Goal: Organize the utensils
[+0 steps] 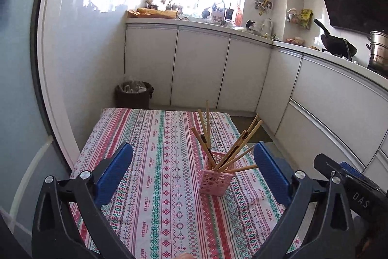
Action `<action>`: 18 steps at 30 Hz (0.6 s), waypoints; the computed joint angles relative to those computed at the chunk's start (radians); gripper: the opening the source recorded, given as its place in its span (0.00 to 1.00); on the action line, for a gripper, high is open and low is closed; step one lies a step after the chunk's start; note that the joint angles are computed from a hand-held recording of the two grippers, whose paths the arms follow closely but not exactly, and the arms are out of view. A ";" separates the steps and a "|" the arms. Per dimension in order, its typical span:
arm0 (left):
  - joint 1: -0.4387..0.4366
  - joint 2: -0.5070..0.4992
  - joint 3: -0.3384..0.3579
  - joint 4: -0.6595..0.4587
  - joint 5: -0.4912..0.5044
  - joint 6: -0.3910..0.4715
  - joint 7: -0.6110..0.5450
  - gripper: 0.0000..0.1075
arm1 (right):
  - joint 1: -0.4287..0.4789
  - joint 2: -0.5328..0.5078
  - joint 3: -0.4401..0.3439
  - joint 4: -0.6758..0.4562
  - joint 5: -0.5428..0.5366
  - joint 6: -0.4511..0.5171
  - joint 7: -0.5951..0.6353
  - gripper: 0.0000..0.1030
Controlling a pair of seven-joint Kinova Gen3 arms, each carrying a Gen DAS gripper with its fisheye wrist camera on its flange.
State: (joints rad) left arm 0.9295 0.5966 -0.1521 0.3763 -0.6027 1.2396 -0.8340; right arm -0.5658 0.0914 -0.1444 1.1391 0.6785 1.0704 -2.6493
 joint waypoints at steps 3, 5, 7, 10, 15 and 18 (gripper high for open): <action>0.030 -0.002 -0.010 -0.005 -0.025 0.025 -0.022 0.89 | -0.039 -0.007 -0.014 -0.012 0.075 0.087 -0.024 0.92; 0.044 -0.022 -0.007 0.031 -0.026 0.019 -0.010 0.89 | -0.052 -0.022 -0.025 -0.001 0.100 0.111 -0.035 0.92; 0.058 -0.051 0.001 0.088 -0.031 -0.004 0.019 0.89 | -0.059 -0.034 -0.039 0.003 0.114 0.139 -0.039 0.93; 0.079 -0.067 0.013 0.115 -0.053 -0.004 0.045 0.89 | -0.071 -0.041 -0.062 -0.004 0.146 0.187 -0.044 0.93; 0.100 -0.087 0.031 0.141 -0.077 0.010 0.076 0.89 | -0.073 -0.067 -0.086 0.019 0.154 0.218 -0.060 0.93; 0.109 -0.089 0.038 0.142 -0.093 0.028 0.081 0.89 | -0.066 -0.082 -0.102 0.031 0.154 0.226 -0.068 0.93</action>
State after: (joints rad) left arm 1.0383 0.5071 -0.1138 0.5181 -0.6954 1.2676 -0.7529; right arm -0.6322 0.0090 -0.2464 1.1705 0.8328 1.2967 -2.7177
